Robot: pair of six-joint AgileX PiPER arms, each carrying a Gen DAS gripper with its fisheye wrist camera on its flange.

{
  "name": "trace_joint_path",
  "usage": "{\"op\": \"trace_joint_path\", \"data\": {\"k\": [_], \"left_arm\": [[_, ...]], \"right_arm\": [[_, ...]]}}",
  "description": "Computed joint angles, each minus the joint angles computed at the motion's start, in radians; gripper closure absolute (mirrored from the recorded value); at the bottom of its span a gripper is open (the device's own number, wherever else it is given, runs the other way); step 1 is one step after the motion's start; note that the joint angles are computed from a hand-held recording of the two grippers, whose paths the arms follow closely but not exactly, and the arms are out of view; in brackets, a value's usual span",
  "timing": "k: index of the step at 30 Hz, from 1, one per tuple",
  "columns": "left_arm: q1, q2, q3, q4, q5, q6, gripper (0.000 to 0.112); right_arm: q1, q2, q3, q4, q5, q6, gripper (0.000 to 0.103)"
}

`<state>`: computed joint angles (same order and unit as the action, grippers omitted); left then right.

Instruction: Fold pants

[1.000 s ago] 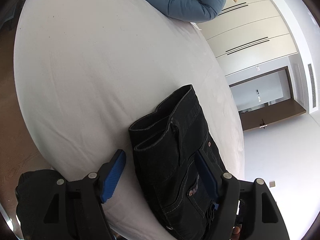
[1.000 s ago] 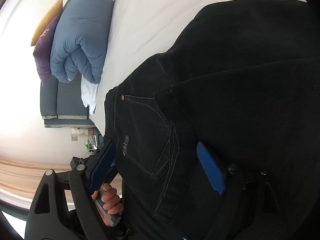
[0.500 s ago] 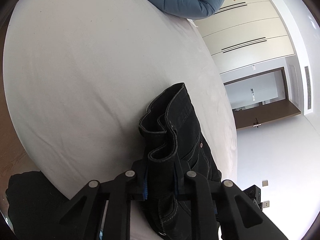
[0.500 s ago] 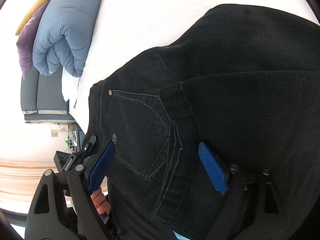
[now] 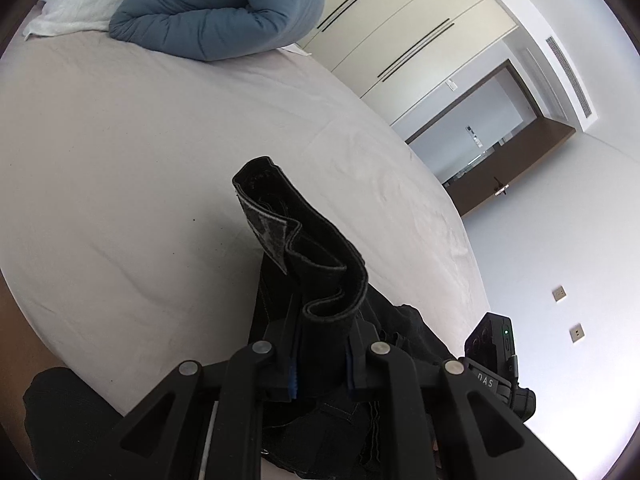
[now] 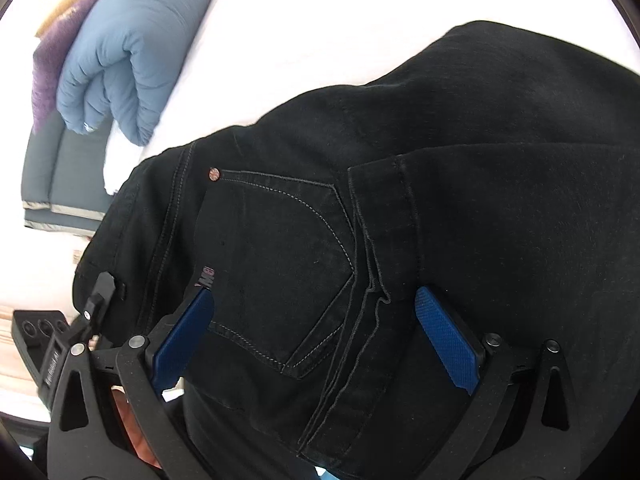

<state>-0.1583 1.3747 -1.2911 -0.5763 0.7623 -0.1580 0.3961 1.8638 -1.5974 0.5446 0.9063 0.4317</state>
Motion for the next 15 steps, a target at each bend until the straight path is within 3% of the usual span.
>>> {"op": "trace_joint_path", "data": {"k": [5, 8, 10, 15], "left_arm": [[-0.083, 0.020, -0.073, 0.114, 0.006, -0.054, 0.096], [-0.172, 0.035, -0.126, 0.240, 0.018, -0.119, 0.096], [-0.247, 0.067, -0.179, 0.341, 0.033, -0.170, 0.096], [-0.437, 0.131, -0.276, 0.542, 0.082, -0.241, 0.096]], "right_arm": [[-0.094, -0.080, 0.160, 0.263, -0.076, -0.182, 0.000], [-0.152, -0.126, 0.235, 0.424, -0.076, -0.308, 0.002], [-0.174, -0.138, 0.203, 0.407, -0.015, -0.342, 0.008], [-0.198, -0.183, 0.093, 0.341, 0.082, -0.350, 0.009]]}}
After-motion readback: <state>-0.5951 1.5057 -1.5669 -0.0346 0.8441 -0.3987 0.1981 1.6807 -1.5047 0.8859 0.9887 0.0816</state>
